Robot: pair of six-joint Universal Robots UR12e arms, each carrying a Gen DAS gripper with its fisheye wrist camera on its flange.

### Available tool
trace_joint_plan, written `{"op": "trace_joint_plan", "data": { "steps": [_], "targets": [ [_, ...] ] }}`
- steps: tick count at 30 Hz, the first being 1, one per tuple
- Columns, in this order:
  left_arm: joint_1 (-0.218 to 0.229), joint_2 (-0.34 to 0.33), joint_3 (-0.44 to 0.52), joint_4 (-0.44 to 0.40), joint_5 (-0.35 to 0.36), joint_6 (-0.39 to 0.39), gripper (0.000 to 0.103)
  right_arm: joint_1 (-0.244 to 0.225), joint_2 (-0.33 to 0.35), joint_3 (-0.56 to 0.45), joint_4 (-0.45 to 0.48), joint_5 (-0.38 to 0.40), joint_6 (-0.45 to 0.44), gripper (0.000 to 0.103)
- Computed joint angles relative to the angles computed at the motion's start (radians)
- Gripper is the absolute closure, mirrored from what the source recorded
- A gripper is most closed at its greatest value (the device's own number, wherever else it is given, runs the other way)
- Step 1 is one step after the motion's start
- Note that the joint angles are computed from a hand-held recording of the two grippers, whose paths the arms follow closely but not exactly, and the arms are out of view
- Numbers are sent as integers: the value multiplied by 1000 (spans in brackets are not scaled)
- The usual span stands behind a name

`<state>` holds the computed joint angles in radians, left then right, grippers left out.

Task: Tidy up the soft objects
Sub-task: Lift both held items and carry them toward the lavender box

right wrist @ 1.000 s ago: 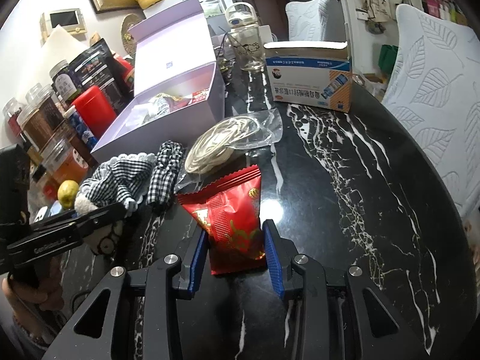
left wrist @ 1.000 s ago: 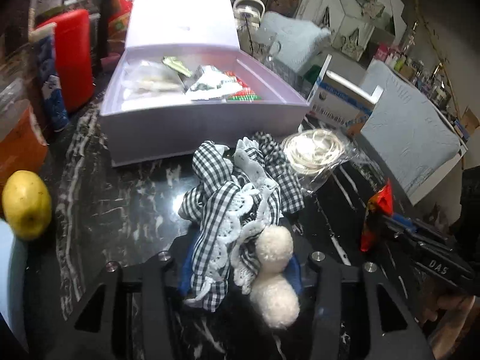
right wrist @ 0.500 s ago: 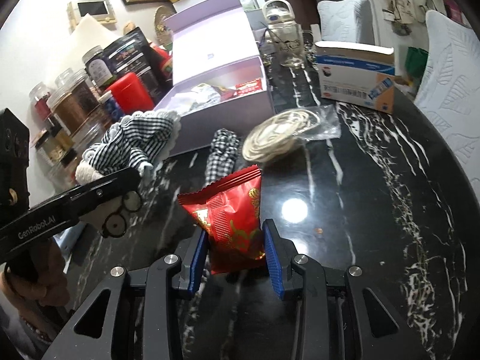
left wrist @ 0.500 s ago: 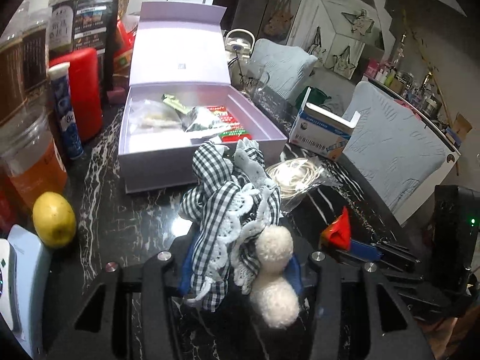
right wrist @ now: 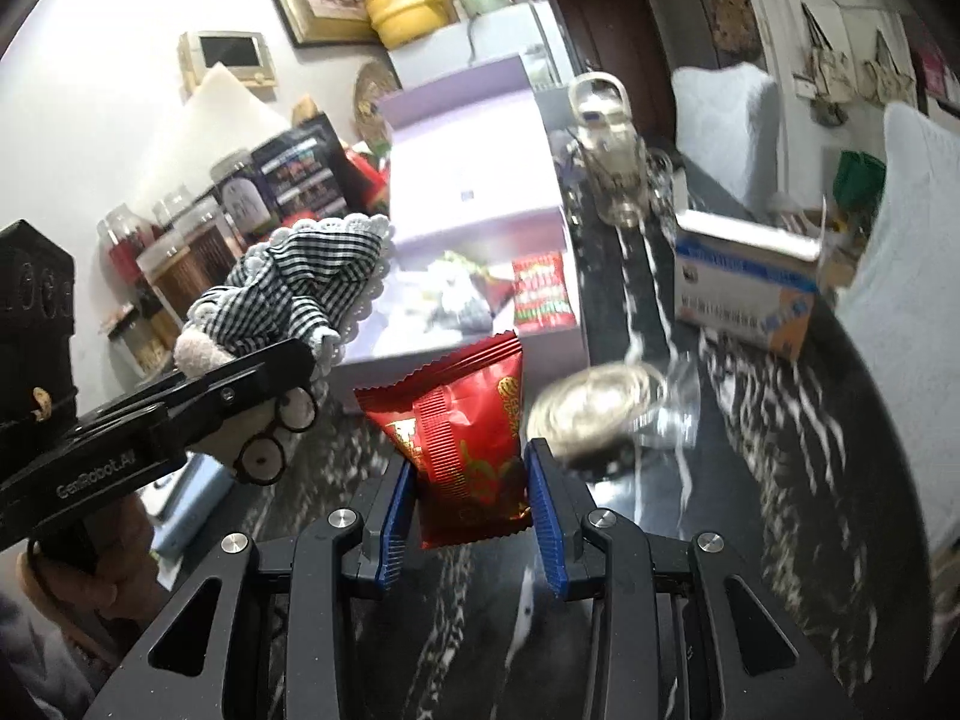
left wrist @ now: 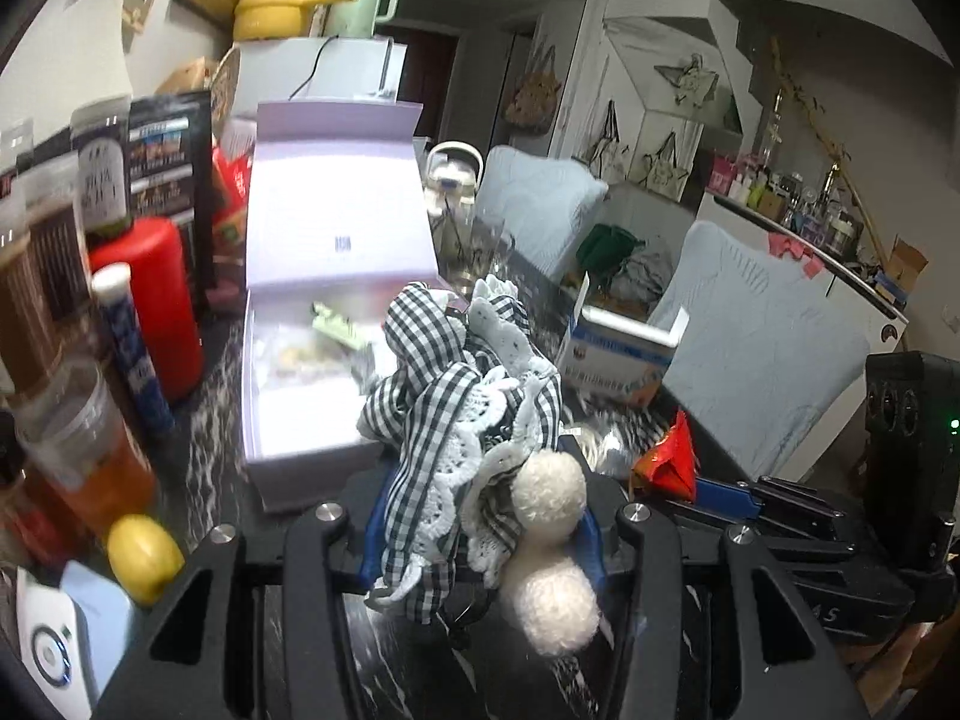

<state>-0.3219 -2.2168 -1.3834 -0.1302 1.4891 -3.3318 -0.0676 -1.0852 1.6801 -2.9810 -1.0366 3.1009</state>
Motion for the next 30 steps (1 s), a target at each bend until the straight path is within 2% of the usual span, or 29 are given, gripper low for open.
{"op": "trace_joint_plan", "data": {
  "steps": [3,9,18,23,27,30],
  "targets": [
    [0,-3,19,15,20,17,55,0,-1,-19,-5,11,-21,68],
    [4,-7,61,24,16,43,55,2,1,-63,-39,19,-45,68],
    [13,-36,143,58,39,53,55,11,26,-148,-90,19,-67,68],
    [27,-64,202,55,11,23,55,15,60,-213,-78,42,-56,68],
    [30,-97,261,44,30,37,55,16,97,-271,-63,54,-31,68],
    [33,-122,307,26,49,47,55,20,126,-320,-52,35,-9,68]
  ]
}}
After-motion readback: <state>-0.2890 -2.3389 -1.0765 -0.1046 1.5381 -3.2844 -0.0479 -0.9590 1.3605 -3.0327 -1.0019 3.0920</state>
